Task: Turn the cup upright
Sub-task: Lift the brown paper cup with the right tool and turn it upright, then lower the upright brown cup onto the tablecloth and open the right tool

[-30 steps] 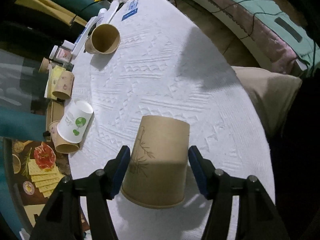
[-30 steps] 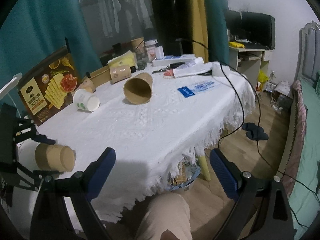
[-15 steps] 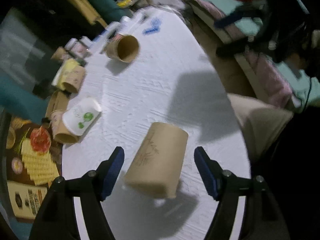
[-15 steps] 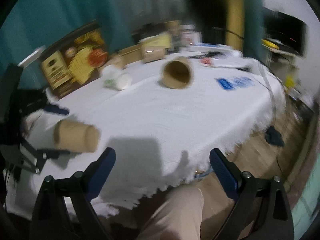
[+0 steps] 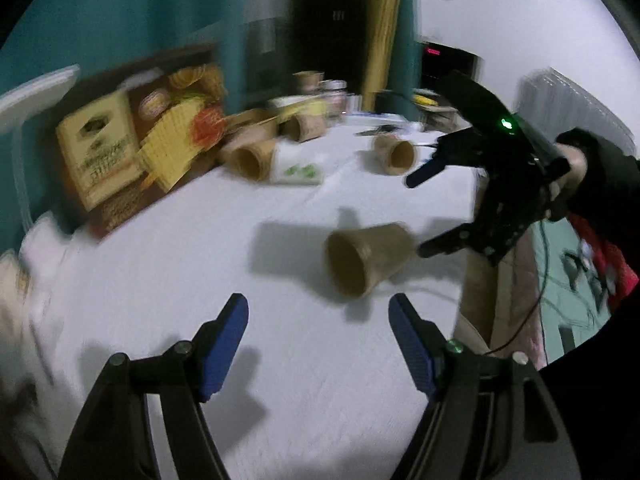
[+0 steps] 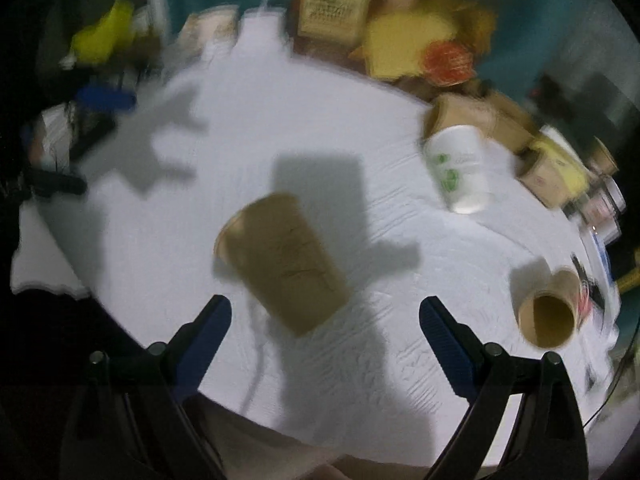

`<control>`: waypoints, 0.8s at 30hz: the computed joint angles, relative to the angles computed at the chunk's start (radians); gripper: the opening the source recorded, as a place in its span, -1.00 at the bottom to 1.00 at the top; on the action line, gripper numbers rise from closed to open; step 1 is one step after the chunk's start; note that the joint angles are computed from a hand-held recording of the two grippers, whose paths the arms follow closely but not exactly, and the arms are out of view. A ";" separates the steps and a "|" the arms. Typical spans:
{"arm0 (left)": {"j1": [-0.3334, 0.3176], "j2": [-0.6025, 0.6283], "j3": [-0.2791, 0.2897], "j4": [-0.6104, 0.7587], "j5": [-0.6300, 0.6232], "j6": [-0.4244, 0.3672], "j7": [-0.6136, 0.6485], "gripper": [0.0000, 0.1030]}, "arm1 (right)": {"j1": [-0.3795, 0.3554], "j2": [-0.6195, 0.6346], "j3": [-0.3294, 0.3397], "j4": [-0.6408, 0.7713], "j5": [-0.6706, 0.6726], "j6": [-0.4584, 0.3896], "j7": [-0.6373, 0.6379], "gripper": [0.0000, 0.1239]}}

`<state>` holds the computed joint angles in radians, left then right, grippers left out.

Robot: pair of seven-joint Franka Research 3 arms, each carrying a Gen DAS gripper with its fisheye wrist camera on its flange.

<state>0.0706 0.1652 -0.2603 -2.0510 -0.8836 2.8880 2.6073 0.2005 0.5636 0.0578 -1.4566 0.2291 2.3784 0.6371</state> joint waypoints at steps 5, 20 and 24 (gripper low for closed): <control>0.004 0.010 0.034 -0.057 0.068 0.068 -0.165 0.41 | 0.061 0.075 -0.019 0.142 -0.112 -0.134 -0.020 0.52; 0.118 0.035 -0.042 -0.071 -0.153 0.082 -0.044 0.41 | 0.187 0.255 -0.080 0.395 -0.322 -0.313 0.006 0.13; 0.107 0.031 -0.020 -0.071 -0.190 0.070 -0.006 0.41 | 0.188 0.273 -0.079 0.425 -0.331 -0.319 0.013 0.04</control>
<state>0.1779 0.1962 -0.2800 -2.1223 -1.0738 2.9583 2.6009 0.3886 0.8369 -0.0210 -1.0316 -0.1014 2.0599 0.6501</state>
